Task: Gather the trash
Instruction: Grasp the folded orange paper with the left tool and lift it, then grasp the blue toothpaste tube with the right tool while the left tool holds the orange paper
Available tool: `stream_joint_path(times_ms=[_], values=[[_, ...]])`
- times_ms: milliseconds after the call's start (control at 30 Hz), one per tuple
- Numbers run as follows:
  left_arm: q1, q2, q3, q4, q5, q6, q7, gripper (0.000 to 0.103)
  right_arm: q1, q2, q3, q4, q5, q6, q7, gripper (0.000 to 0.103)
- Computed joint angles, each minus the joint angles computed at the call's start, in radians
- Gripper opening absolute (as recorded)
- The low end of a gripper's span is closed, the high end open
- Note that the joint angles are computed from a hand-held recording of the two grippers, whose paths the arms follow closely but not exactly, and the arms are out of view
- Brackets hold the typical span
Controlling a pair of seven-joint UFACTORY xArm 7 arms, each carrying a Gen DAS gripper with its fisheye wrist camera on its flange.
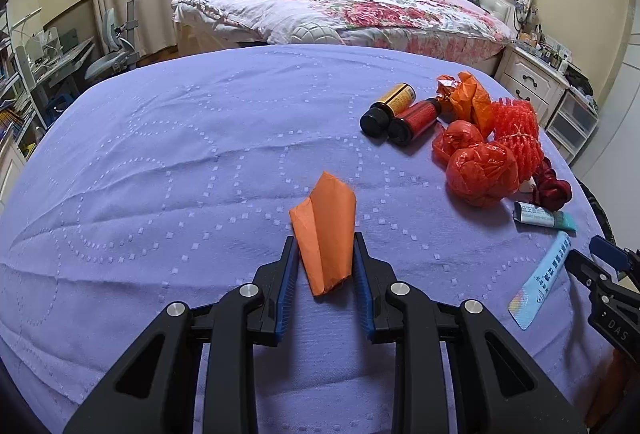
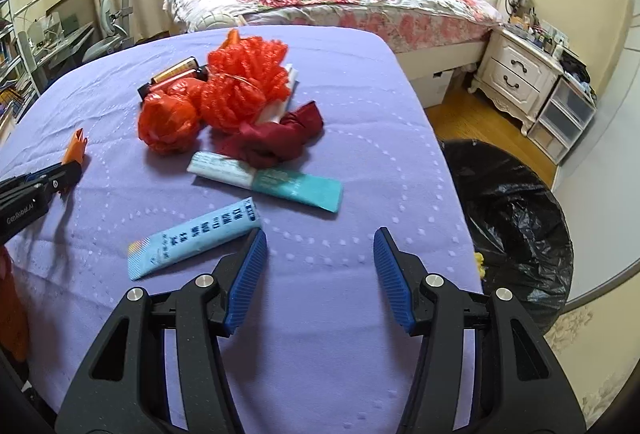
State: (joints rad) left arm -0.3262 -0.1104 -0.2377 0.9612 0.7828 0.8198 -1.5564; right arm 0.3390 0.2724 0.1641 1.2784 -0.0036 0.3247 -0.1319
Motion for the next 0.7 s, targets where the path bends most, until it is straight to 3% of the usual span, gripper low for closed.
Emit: stream_joint_path(times_ms=[267,700], values=[[0.010,-0.041,-0.007,-0.041,-0.004,-0.003,-0.012,0.028,0.045,0.057,0.016,0.078,-0.014,0.015,-0.002,0.055],[0.051,-0.109,-0.031,-0.107,-0.013,-0.025,-0.035,0.028,0.086,0.056,0.024,0.096,-0.039,0.026,0.003,0.055]])
